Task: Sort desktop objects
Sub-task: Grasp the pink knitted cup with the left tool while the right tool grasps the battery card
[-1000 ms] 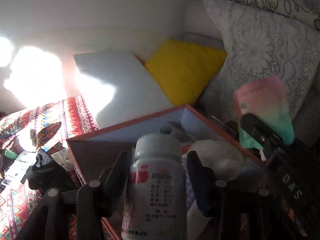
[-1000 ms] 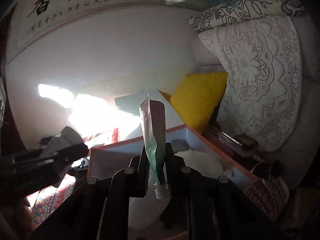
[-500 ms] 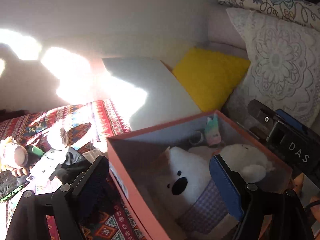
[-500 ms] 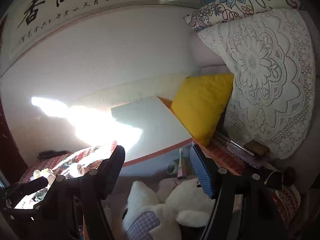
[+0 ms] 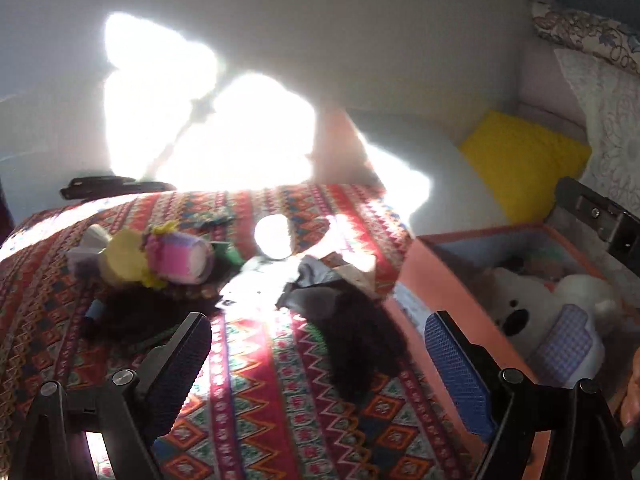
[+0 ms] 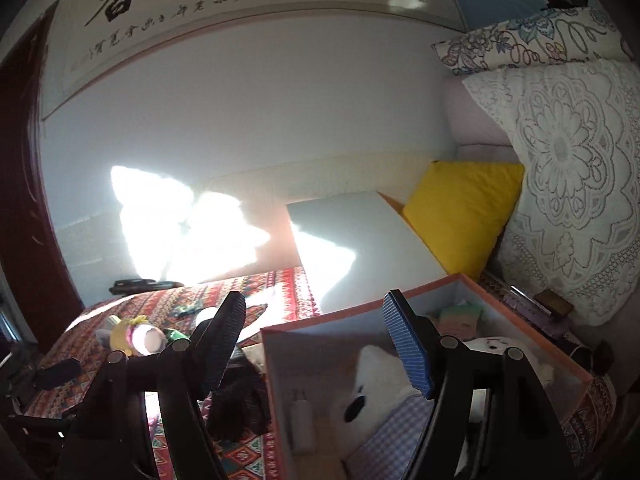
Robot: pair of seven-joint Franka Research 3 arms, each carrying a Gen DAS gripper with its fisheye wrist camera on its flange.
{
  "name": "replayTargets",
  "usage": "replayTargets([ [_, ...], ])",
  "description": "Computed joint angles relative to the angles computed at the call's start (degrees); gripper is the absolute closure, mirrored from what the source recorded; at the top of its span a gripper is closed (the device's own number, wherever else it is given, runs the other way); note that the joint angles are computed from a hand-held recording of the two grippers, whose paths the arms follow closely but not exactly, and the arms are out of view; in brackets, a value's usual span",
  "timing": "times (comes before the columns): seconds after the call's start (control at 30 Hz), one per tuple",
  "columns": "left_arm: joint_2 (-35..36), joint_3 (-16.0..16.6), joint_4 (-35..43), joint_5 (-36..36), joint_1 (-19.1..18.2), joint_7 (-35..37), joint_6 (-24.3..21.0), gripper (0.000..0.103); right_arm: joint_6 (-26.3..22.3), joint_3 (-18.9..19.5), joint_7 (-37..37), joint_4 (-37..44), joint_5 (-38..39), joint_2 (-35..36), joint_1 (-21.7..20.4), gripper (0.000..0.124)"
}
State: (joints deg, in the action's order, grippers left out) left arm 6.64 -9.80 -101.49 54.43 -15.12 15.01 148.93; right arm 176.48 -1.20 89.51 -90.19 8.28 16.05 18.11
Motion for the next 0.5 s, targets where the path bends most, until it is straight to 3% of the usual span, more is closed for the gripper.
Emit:
replayTargets([
  [0.13, -5.65, 0.87, -8.54, 1.05, 2.61, -3.31, -0.46, 0.012, -1.92, 1.89, -1.71, 2.55, -1.21, 2.13, 2.33, 0.050],
  [0.23, -7.87, 0.62, -12.34, 2.68, 4.97, -5.10, -2.13, 0.012, -6.08, 8.71, -7.81, 6.35, 4.10, 4.92, -0.32, 0.050],
  [0.33, -7.55, 0.99, -13.63, 1.19, 7.39, -4.30, -0.17, 0.012, -14.82, 14.71, -13.08, 13.56, 13.49, 9.65, -3.04, 0.050],
  [0.5, -1.00, 2.14, -8.44, -2.93, 9.48, 0.49, 3.07, 0.012, -33.88, 18.03, -8.32, 32.07, 26.65, 22.60, -4.40, 0.050],
])
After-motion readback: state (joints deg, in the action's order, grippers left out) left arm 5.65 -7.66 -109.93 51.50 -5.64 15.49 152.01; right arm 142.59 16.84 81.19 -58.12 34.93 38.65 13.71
